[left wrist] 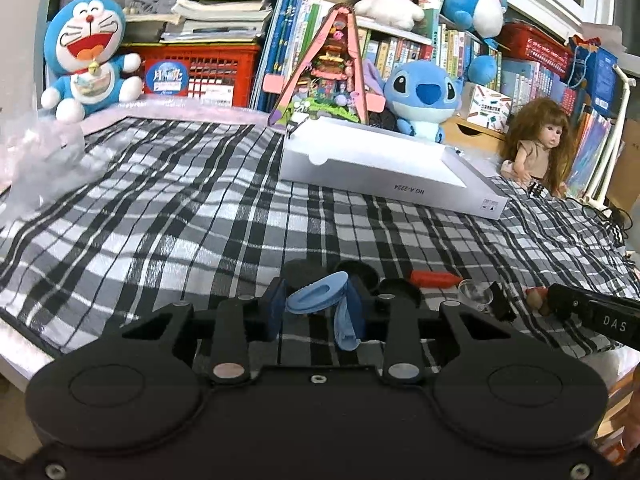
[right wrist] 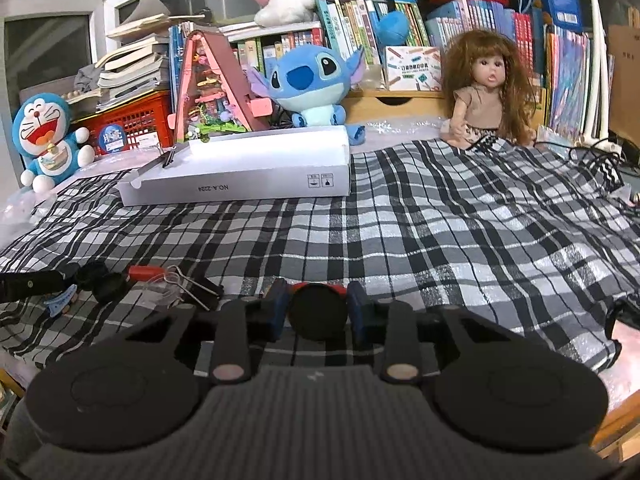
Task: Organize rigid objects
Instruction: 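Grasp a light blue clip with the left tool while the right tool grasps a black round lid, then carry the blue clip and black lid with both tools over the white tray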
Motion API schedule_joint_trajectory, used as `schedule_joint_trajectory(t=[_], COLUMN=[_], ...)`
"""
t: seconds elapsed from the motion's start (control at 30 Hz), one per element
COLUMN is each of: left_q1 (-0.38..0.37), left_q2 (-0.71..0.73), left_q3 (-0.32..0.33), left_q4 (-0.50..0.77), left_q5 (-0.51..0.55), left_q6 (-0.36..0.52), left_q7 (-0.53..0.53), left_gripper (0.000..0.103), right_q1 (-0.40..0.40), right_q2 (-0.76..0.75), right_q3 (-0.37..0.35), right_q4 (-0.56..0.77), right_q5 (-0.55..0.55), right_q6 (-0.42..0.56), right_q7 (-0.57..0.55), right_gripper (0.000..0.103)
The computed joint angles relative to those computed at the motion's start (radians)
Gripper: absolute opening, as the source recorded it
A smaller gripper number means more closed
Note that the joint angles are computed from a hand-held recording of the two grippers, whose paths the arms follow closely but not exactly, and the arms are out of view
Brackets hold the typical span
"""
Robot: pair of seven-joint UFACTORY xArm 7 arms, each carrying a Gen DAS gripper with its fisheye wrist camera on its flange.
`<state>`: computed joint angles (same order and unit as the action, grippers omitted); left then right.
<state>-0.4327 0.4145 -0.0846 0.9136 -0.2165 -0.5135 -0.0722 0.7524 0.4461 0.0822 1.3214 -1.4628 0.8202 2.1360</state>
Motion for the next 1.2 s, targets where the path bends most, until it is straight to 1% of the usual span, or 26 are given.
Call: schedule_joint_trajectory(t=[0.13, 0.23, 0.33, 0.4, 0.5, 0.63, 0.67, 0.77, 0.87, 0.93, 0.97, 1.07, 1.13, 1.2], left_q1=[0.015, 0.007, 0.029, 0.041, 0.032, 0.001, 0.008, 0.035, 0.042, 0.052, 0.067, 0.085, 0.084, 0.07], left_q2=[-0.011, -0.01, -0.005, 0.002, 0.017, 0.053, 0.064, 0.106, 0.166, 0.21, 0.237, 0.337, 0.412, 0.505], left_q3=[-0.01, -0.002, -0.013, -0.017, 0.001, 0.041, 0.037, 0.017, 0.016, 0.006, -0.012, -0.045, -0.051, -0.043], left_q4=[0.011, 0.037, 0.075, 0.108, 0.171, 0.274, 0.306, 0.413, 0.546, 0.641, 0.697, 0.896, 1.034, 1.203], left_q5=[0.033, 0.038, 0.071, 0.094, 0.109, 0.114, 0.124, 0.153, 0.178, 0.191, 0.196, 0.193, 0.187, 0.187], left_q6=[0.016, 0.044, 0.086, 0.116, 0.166, 0.239, 0.264, 0.346, 0.442, 0.511, 0.554, 0.696, 0.782, 0.887], left_q7=[-0.006, 0.01, 0.003, -0.003, 0.007, 0.026, 0.026, 0.013, -0.002, -0.014, -0.012, -0.014, -0.017, -0.021], left_gripper=[0.031, 0.031, 0.031, 0.031, 0.031, 0.031, 0.031, 0.031, 0.031, 0.031, 0.031, 0.031, 0.031, 0.031], right_q1=[0.003, 0.003, -0.003, -0.01, -0.026, -0.049, -0.053, -0.069, -0.084, -0.096, -0.102, -0.131, -0.163, -0.193], right_q2=[-0.006, -0.011, -0.014, -0.013, -0.009, 0.006, 0.011, 0.032, 0.059, 0.084, 0.1, 0.147, 0.19, 0.239], right_q3=[0.0, 0.001, 0.002, 0.002, -0.003, -0.015, -0.02, -0.036, -0.057, -0.07, -0.075, -0.079, -0.066, -0.049], right_q4=[0.003, 0.007, 0.013, 0.022, 0.044, 0.093, 0.107, 0.157, 0.211, 0.259, 0.286, 0.367, 0.434, 0.512], right_q5=[-0.005, -0.008, -0.011, -0.007, 0.008, 0.048, 0.058, 0.101, 0.165, 0.222, 0.255, 0.368, 0.465, 0.56], right_q6=[0.009, 0.013, 0.006, -0.005, -0.035, -0.087, -0.099, -0.143, -0.19, -0.212, -0.217, -0.239, -0.252, -0.249], right_q7=[-0.004, -0.011, -0.021, -0.033, -0.056, -0.109, -0.126, -0.192, -0.261, -0.332, -0.374, -0.495, -0.588, -0.681], right_gripper=[0.036, 0.036, 0.036, 0.036, 0.036, 0.036, 0.036, 0.037, 0.036, 0.036, 0.036, 0.036, 0.036, 0.036])
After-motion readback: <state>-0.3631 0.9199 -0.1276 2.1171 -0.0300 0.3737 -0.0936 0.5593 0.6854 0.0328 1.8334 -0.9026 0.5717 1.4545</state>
